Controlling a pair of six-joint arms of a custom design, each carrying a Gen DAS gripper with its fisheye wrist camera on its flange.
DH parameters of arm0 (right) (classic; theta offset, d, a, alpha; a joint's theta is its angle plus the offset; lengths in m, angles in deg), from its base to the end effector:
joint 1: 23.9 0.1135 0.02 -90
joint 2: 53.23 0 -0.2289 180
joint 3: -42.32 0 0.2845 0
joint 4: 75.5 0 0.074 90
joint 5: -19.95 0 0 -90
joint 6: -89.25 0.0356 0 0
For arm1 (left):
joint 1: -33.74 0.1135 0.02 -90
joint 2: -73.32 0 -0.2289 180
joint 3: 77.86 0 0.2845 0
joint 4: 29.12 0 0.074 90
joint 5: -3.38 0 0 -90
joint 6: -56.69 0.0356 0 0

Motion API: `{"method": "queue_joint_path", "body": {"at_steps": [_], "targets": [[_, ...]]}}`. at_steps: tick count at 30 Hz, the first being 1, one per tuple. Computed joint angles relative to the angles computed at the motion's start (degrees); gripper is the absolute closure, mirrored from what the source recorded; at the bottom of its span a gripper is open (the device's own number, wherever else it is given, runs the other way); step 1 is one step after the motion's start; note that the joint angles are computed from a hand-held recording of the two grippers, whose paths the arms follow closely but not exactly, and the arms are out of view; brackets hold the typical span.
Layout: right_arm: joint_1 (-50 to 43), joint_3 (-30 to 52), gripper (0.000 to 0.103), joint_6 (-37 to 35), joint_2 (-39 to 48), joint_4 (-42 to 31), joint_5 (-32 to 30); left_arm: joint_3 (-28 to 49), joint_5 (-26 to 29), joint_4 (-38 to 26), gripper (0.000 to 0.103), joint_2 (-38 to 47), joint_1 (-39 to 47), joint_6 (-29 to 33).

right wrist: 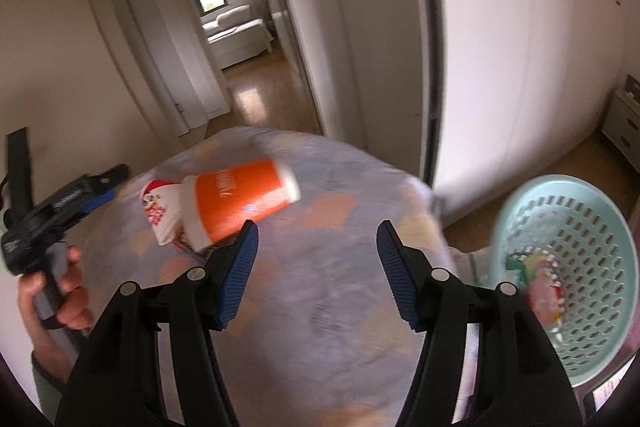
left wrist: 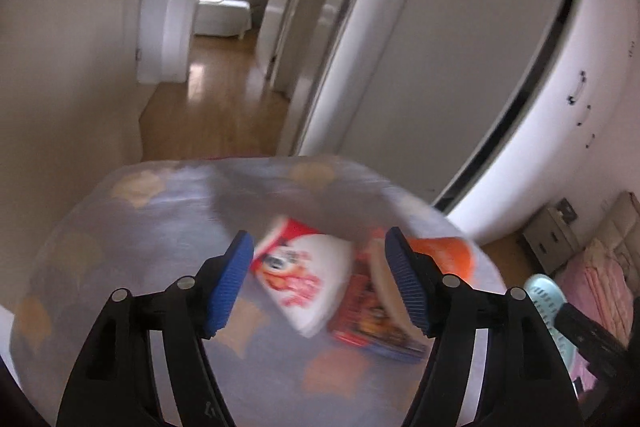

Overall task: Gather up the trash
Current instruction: 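Move both open tools back over the table toward the paper cups, then grasp the orange paper cup with the right tool while the left grasps the panda-print cup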

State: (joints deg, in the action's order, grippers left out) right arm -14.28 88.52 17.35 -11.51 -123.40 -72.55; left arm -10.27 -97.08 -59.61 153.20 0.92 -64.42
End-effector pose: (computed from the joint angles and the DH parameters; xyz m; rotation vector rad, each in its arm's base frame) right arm 0.2091 0.0370 0.2127 0.1515 2.3413 0.2916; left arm 0.2874 -0.1776 0.2042 -0.0584 2.3284 -0.3578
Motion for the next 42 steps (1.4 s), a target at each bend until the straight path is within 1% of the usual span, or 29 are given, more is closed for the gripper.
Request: {"method": "queue_joint_path", "body": {"at_steps": [2,6,9,11,14,15,16,18,21,22,23,25,28,30,34,39,40,41,42], "targets": [[3.8,0.7,0.041,1.9,3.0,2.6,1.7,0.0,1.6,0.9,0.036,1.9,2.1,0.7],[10.5,2.5,0.038,3.4,8.8,7.1,5.3,-0.7,5.5,3.2,0.035,4.2,6.0,2.3],[14.4,5.5,0.035,4.0,14.8,9.6,7.7,-1.2,7.1,4.6,0.035,5.0,6.9,2.8],[16.8,7.6,0.035,4.5,19.3,11.3,9.7,-1.7,7.7,5.7,0.037,5.5,7.4,3.4],[19.8,10.7,0.035,5.1,25.6,12.9,12.6,-2.1,9.2,6.2,0.037,5.6,7.8,3.9],[20.6,11.6,0.035,5.4,27.3,13.0,13.4,-2.3,9.4,6.5,0.04,5.7,8.0,4.0],[21.5,13.0,0.035,6.0,30.0,13.1,14.6,-2.3,9.6,6.4,0.045,5.8,8.1,4.2],[22.2,14.5,0.035,6.8,32.7,13.1,16.0,-1.8,10.2,6.4,0.052,6.8,8.2,4.8],[22.3,15.8,0.036,7.2,35.6,12.6,17.4,-1.6,10.5,6.7,0.055,7.4,8.2,5.1],[22.1,15.6,0.047,7.3,35.7,12.5,17.5,-1.5,10.8,6.8,0.06,7.5,8.1,5.1],[21.6,15.3,0.054,7.0,35.5,12.4,16.6,-1.5,11.3,6.8,0.061,7.4,8.0,5.3],[20.5,14.0,0.073,6.7,34.0,11.7,14.4,-1.6,10.8,6.7,0.063,7.2,7.7,5.8],[19.6,10.2,0.084,6.7,29.2,10.9,14.2,-1.9,10.7,6.5,0.063,6.8,7.5,6.2],[19.2,7.7,0.085,7.0,25.2,9.8,13.9,-2.1,10.8,6.5,0.063,6.4,7.6,6.3],[16.8,2.8,0.085,5.8,16.4,7.1,13.4,-2.3,10.7,6.6,0.065,6.2,7.6,6.2],[10.9,-0.1,0.085,3.1,9.5,3.6,10.9,-2.0,10.8,6.2,0.065,6.4,7.6,6.0],[9.8,-0.8,0.085,2.6,8.0,2.8,10.6,-1.9,10.9,6.1,0.064,6.3,7.7,6.1],[8.6,-0.8,0.083,1.9,7.8,3.0,9.5,-1.9,11.1,6.0,0.063,6.2,7.8,6.0],[7.5,-1.3,0.072,1.4,6.2,2.3,8.0,-1.9,11.6,5.9,0.062,6.1,8.1,6.1]]}}
